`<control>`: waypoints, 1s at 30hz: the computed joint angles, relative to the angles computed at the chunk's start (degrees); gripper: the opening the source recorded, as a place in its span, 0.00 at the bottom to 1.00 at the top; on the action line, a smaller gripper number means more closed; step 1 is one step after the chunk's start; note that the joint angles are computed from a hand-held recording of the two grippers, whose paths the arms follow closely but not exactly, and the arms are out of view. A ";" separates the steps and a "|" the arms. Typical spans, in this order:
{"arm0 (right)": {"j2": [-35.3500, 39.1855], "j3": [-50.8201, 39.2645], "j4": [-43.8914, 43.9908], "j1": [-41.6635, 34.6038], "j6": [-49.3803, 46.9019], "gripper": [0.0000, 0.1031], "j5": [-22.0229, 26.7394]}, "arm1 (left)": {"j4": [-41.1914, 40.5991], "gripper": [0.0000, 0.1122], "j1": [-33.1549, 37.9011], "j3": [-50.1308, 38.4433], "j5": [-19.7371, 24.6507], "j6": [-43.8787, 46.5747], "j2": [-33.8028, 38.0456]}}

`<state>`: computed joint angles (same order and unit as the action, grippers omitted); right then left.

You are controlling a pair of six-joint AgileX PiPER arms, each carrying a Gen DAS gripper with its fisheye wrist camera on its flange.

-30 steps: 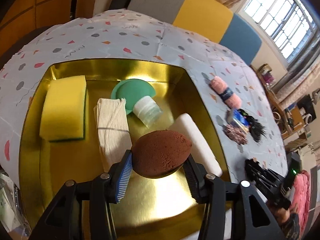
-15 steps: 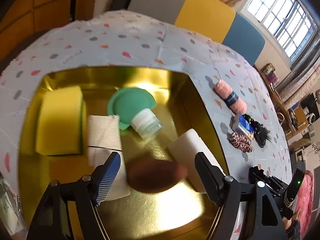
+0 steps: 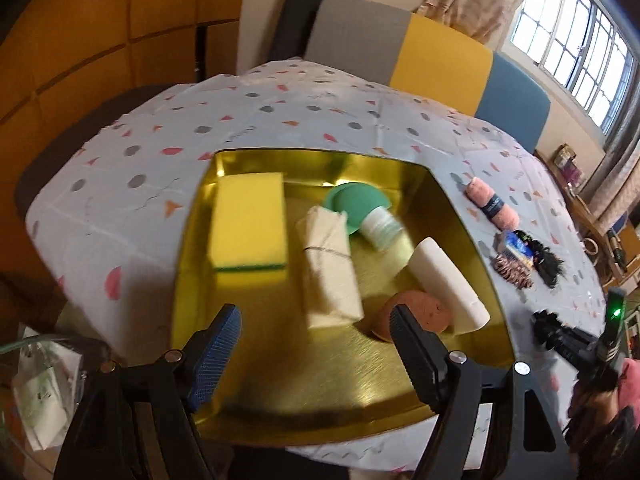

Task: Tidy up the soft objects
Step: 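Carry the black scrunchie into the tray and release it with the right gripper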

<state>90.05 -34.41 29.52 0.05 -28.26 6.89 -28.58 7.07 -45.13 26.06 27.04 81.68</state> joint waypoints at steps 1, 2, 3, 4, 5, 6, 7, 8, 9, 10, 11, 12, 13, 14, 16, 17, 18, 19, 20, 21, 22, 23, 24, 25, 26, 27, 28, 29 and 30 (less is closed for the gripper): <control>-0.76 0.06 0.64 0.32 -0.32 0.19 0.37 | -0.02 0.69 0.28 0.86 -0.46 0.61 -0.83; -2.03 0.27 1.91 0.93 -1.19 0.19 0.66 | 0.30 0.69 0.34 1.53 -0.99 0.80 -1.48; -2.89 0.32 1.00 1.67 -0.03 0.19 0.82 | 0.53 0.69 0.54 2.09 -1.29 1.04 -2.09; -3.62 0.28 -0.91 2.48 2.11 0.19 0.98 | 0.54 0.69 0.71 2.29 -1.22 1.22 -2.36; -4.54 0.18 -4.87 3.70 6.33 0.19 1.10 | 0.05 0.69 1.04 2.25 -0.82 1.64 -2.36; -5.49 0.05 -8.83 5.04 10.59 0.19 1.22 | -0.33 0.69 1.30 2.27 -0.68 1.88 -2.40; -6.58 -0.29 -11.72 6.37 13.84 0.19 1.67 | -0.92 0.69 1.61 2.41 -0.61 2.34 -2.61; -7.31 -0.75 -12.96 7.35 15.38 0.19 2.21 | -1.48 0.69 1.94 2.51 -0.43 2.93 -2.77; -8.28 -1.37 -13.53 8.77 16.32 0.19 2.93 | -1.60 0.69 2.09 2.69 -0.35 3.03 -2.99; -9.04 -1.80 -14.99 9.95 18.05 0.19 3.40 | -2.08 0.69 2.39 2.88 -0.33 3.49 -3.22; -9.70 -2.49 -17.24 11.52 20.63 0.19 3.90 | -2.70 0.69 2.66 3.03 -0.21 4.21 -3.42; -10.18 -3.22 -19.19 13.22 22.94 0.19 4.31 | -3.20 0.69 2.86 3.17 -0.10 4.75 -3.70; -10.76 -3.69 -20.92 14.66 25.07 0.19 4.67 | -3.84 0.69 3.06 3.47 -0.23 5.40 -4.07; -10.88 -4.55 -22.81 16.35 27.40 0.19 4.85 | -4.34 0.69 3.21 3.72 -0.33 5.89 -4.42; -10.76 -6.26 -24.56 19.47 29.95 0.19 5.10 | -4.73 0.69 3.44 4.23 -0.53 6.51 -5.22; -10.48 -7.23 -23.69 20.81 29.49 0.19 5.27 | -4.79 0.69 3.49 4.42 -0.67 6.69 -5.56; -9.74 -8.78 -23.13 22.46 29.43 0.19 5.42 | -4.73 0.69 3.50 4.56 -0.71 6.72 -5.89; -8.81 -10.21 -21.54 23.55 28.10 0.19 5.66 | -4.79 0.69 3.57 4.70 -0.66 6.94 -6.26; -8.20 -11.08 -20.26 24.23 26.93 0.19 5.80 | -4.79 0.69 3.59 4.75 -0.69 6.97 -6.46; -6.83 -12.67 -20.18 25.61 26.88 0.19 5.74 | -4.80 0.69 3.67 4.83 -0.72 7.07 -6.68; -5.72 -13.93 -21.39 26.68 28.02 0.19 5.77 | -4.72 0.69 3.74 4.95 -0.76 7.18 -6.97; -4.41 -15.44 -22.34 27.65 28.99 0.19 5.97 | -4.46 0.69 3.77 5.07 -0.81 7.22 -7.17; -2.60 -17.39 -23.84 28.70 30.60 0.19 6.14 | -4.09 0.69 3.72 5.19 -0.90 7.02 -7.32; -1.17 -18.85 -24.61 29.24 31.41 0.19 6.39 | -4.07 0.69 3.83 5.32 -0.85 7.11 -7.47; 0.46 -20.48 -25.33 29.75 32.18 0.19 6.76 | -4.77 0.69 4.19 5.36 -0.59 8.03 -7.42; 2.33 -22.29 -26.95 30.44 33.83 0.19 7.13 | -4.90 0.69 4.33 5.45 -0.53 8.30 -7.43; 4.35 -24.23 -29.52 31.03 36.34 0.19 7.70 | -4.70 0.69 4.42 5.59 -0.62 8.24 -7.50; 5.42 -25.24 -31.06 31.22 37.88 0.19 8.15 | -4.61 0.69 4.54 5.70 -0.70 8.25 -7.61; 7.12 -26.74 -32.27 31.40 39.20 0.19 8.80 | -4.81 0.69 4.71 5.74 -0.70 8.56 -7.70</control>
<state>97.17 -61.15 -2.75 31.45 10.94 15.69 -33.39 11.78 -39.39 25.36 35.60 73.99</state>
